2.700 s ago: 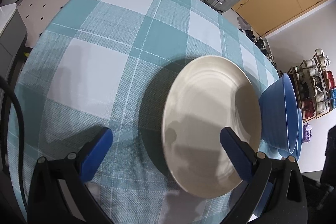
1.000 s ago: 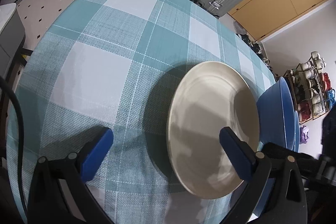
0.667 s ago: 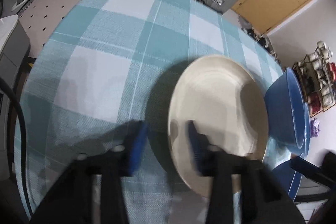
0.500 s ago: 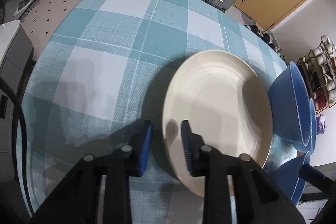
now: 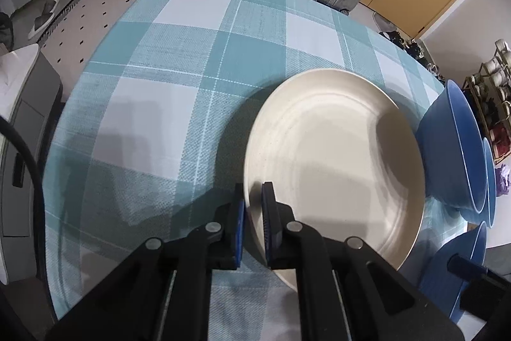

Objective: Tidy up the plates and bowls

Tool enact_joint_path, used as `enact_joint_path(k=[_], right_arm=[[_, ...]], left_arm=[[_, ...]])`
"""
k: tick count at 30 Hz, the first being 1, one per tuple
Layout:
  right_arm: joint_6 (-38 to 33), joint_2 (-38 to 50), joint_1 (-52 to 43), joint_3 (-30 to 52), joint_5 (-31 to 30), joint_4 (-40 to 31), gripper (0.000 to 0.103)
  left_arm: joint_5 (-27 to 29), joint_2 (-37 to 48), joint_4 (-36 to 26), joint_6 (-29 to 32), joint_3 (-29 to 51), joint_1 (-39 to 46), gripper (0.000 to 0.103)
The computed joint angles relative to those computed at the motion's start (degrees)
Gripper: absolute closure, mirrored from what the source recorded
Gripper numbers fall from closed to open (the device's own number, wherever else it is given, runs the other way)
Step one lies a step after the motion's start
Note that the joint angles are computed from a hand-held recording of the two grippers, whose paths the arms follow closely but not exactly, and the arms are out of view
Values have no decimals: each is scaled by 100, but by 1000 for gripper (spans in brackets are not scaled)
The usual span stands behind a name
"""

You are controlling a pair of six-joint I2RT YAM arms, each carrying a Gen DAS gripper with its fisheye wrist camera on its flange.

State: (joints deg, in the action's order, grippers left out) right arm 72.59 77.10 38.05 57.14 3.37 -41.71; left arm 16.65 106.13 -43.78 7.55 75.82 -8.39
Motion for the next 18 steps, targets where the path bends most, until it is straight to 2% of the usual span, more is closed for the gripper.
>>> enact_joint_path(k=[10, 13, 16, 18], right_arm=[[-126, 420, -138, 179, -115, -6, 8], [-198, 720, -202, 298, -372, 54, 8], [-261, 1151, -162, 632, -363, -152, 8], [-287, 1370, -142, 803, -355, -206, 13]], left_arm=[[-78, 37, -445, 635, 158, 675, 96], [-53, 93, -511, 791, 236, 969, 96], [38, 219, -637, 940, 356, 1129, 95], [98, 261, -726, 1021, 423, 1167, 96]])
